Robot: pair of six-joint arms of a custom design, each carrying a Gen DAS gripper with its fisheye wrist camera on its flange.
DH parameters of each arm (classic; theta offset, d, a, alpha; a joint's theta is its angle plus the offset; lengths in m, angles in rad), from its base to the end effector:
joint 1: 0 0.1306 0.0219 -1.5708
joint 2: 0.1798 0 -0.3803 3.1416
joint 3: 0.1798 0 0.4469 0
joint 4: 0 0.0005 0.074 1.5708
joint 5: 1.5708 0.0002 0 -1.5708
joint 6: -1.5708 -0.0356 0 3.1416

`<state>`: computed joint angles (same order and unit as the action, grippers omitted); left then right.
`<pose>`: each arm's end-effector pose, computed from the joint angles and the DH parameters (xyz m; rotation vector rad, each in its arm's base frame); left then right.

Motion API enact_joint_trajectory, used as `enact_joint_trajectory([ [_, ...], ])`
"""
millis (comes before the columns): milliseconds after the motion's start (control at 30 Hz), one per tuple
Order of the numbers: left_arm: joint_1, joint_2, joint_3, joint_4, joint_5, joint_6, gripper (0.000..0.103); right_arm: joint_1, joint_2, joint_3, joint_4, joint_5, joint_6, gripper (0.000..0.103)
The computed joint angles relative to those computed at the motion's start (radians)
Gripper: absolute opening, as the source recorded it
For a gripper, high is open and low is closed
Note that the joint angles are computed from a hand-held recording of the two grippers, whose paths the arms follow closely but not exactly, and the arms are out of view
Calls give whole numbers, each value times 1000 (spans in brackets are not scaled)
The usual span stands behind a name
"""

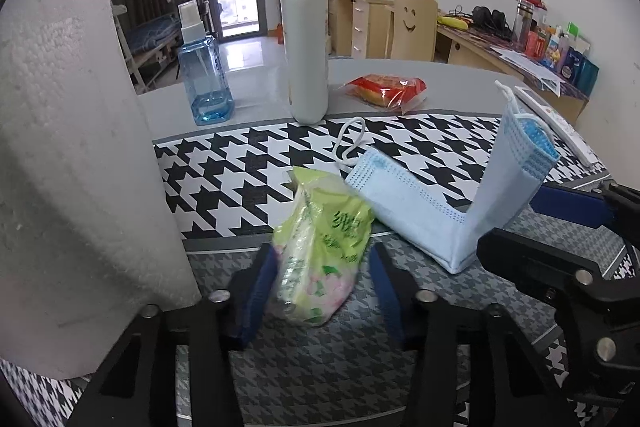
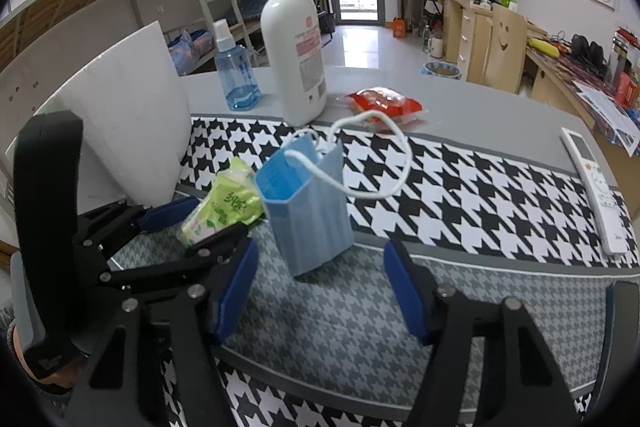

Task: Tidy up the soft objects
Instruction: 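Close the left gripper on the green tissue pack while the right gripper grasps the blue mask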

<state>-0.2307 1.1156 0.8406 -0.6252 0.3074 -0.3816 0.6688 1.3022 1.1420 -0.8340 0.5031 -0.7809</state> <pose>0.4019 -0.1060 0.2905 0.8591 2.2818 -0.3122 0.3927 0.2878 0.3498 0.3156 2.3748 0.0101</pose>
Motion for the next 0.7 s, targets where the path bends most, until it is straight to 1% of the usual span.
enact_joint_trajectory([
  [133, 0, 6, 4, -5, 1, -6, 41, -9, 11, 4, 0, -16, 2, 59],
  [167, 0, 7, 5, -8, 4, -7, 38, -11, 12, 4, 3, -20, 2, 56],
  [300, 0, 11, 9, -14, 16, -14, 32, -20, 18, 5, 4, -30, -2, 52],
  [400, 8, 13, 12, -20, 41, -12, 28, -28, 19, 2, 10, -46, -7, 41],
  [433, 11, 14, 14, -23, 52, -13, 26, -31, 20, -1, 13, -55, -10, 35],
  [467, 13, 13, 14, -25, 58, -12, 25, -34, 21, -1, 14, -60, -13, 31],
  [567, 21, 10, 12, -30, 78, -12, 25, -35, 27, 0, 7, -58, -24, 26],
  [700, 35, 1, 7, -37, 111, -18, 25, -36, 20, -8, 20, -55, -34, 18],
])
